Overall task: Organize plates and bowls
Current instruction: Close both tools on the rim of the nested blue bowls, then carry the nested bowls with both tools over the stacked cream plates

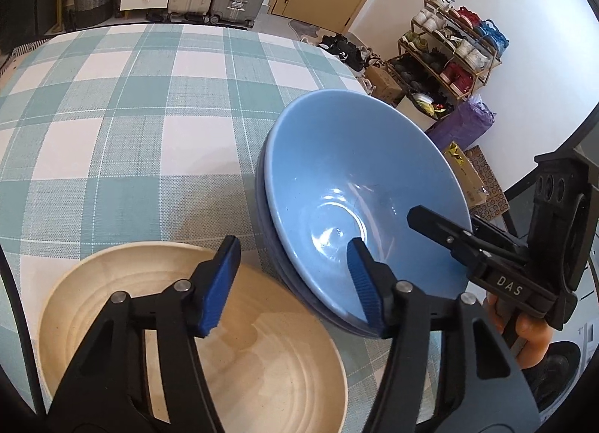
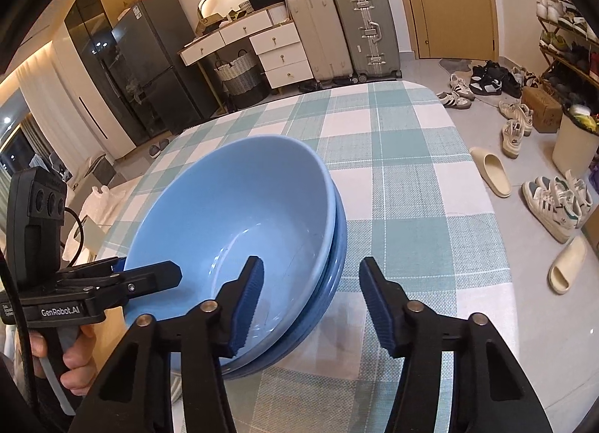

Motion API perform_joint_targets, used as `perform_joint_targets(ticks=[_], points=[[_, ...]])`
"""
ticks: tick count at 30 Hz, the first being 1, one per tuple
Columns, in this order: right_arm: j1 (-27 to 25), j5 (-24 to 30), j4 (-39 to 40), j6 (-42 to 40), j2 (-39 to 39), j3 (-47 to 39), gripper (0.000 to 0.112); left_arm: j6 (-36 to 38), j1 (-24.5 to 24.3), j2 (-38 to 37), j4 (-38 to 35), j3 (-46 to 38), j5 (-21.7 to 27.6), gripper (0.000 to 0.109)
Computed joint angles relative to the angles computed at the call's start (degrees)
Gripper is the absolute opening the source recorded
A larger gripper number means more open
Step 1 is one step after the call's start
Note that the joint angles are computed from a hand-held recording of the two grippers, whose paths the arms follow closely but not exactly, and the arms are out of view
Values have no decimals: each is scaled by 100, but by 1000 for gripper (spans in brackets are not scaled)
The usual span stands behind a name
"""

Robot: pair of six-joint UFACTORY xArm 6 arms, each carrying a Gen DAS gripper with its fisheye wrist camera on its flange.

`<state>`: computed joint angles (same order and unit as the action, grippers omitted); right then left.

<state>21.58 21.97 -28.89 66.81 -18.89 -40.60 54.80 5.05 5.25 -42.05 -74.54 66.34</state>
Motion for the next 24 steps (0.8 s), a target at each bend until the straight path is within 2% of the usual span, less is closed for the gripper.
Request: perform_joint_targets(ticks=[2,4,9,24], points=[[16,-7,30,-32,2,-5,47,30,-2,4,-24,-24,68,47],[38,10,23,-63,16,-37,40,69,-54,-48,-12,21,14,41],[106,228,-105,-14,26,-129,40,181,-74,-279,29,221,-167,39],[188,518,-316,123,-128,-179,39,234,-22,-288,-13,92,-54,36]])
